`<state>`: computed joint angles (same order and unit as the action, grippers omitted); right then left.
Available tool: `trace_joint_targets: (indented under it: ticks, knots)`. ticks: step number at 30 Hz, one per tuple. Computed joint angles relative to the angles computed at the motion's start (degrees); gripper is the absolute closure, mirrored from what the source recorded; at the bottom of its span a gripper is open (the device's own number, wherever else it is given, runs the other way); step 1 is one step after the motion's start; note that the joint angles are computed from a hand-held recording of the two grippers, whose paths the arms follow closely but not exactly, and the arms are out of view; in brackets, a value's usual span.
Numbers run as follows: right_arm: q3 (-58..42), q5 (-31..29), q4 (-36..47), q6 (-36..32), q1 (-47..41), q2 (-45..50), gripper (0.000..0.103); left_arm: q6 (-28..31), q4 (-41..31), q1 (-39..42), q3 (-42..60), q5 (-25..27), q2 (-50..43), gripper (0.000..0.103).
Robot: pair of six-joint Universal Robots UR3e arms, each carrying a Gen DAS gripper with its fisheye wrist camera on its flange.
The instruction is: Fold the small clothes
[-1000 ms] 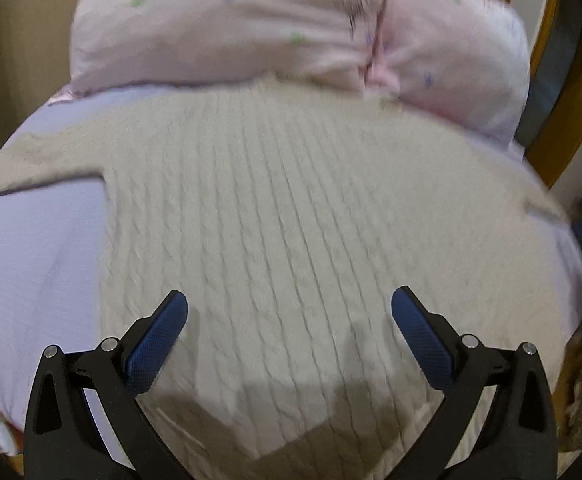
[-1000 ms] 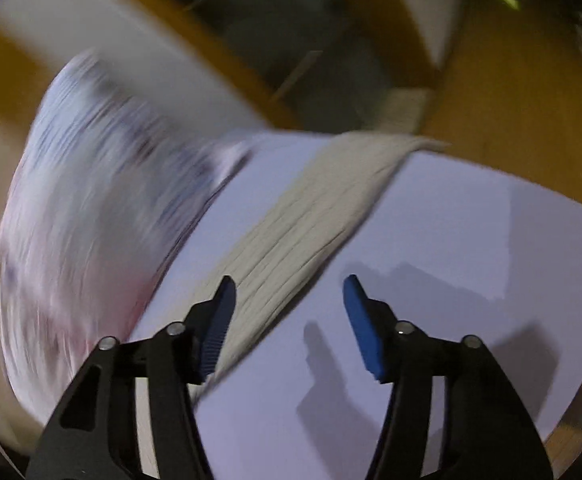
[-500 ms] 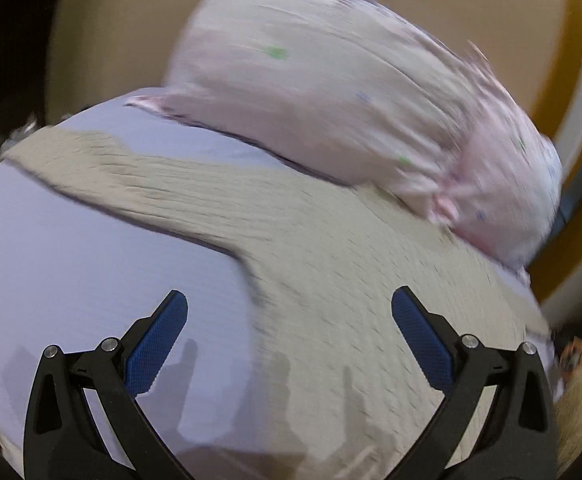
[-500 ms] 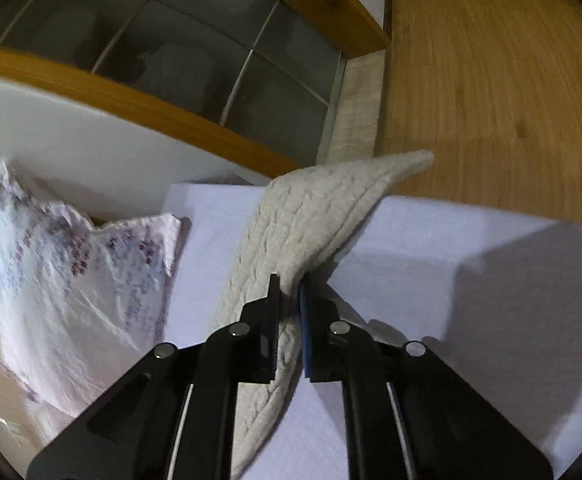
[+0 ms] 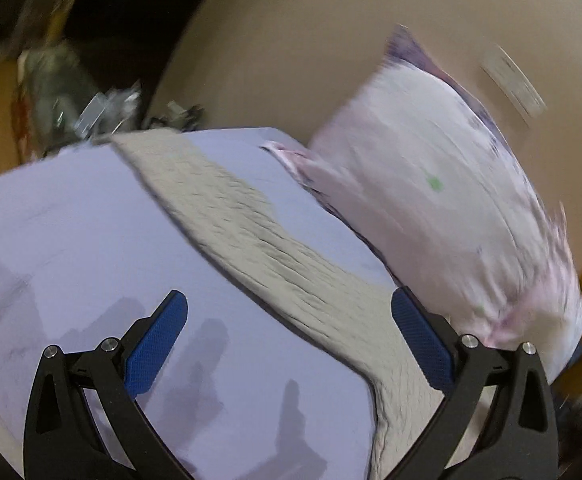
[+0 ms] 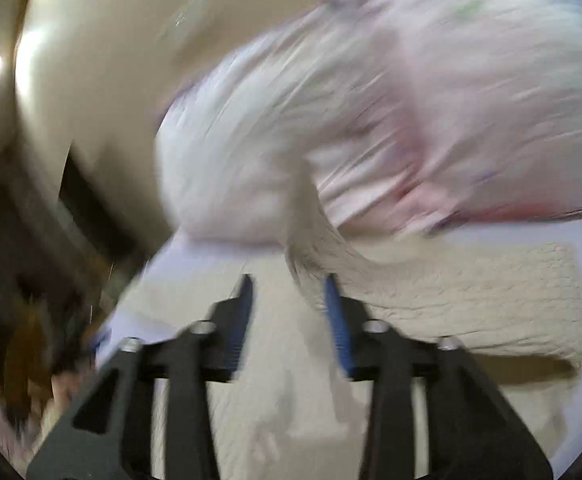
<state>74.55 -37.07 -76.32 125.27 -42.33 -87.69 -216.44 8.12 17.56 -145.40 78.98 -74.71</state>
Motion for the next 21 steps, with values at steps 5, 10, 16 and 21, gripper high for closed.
trace_joint_targets:
  ticks: [5, 10, 16, 21]
  knots:
    - [8.05, 1.45, -1.28, -3.72, -3.91, -7.67, 0.033, 0.9, -4.21, 16.8, -3.05, -14.41, 1.91, 0.018]
    - [7.6, -1.5, -3.49, -2.06, -10.62, -6.84, 0.029, -2.58, -0.94, 26.89, -2.47, -20.97, -6.17, 0.035]
    - [9.52, -3.34, -7.31, 1.4, -15.48, -4.74, 0.026, -5.42, 3.0, 29.15, 2.28, -21.42, -15.89, 0.06]
    - [10.57, -3.33, -7.53, 0.93, -17.14, -4.03, 0.026, -6.25, 3.59, 29.9, 5.38, -23.45, -21.43, 0.094]
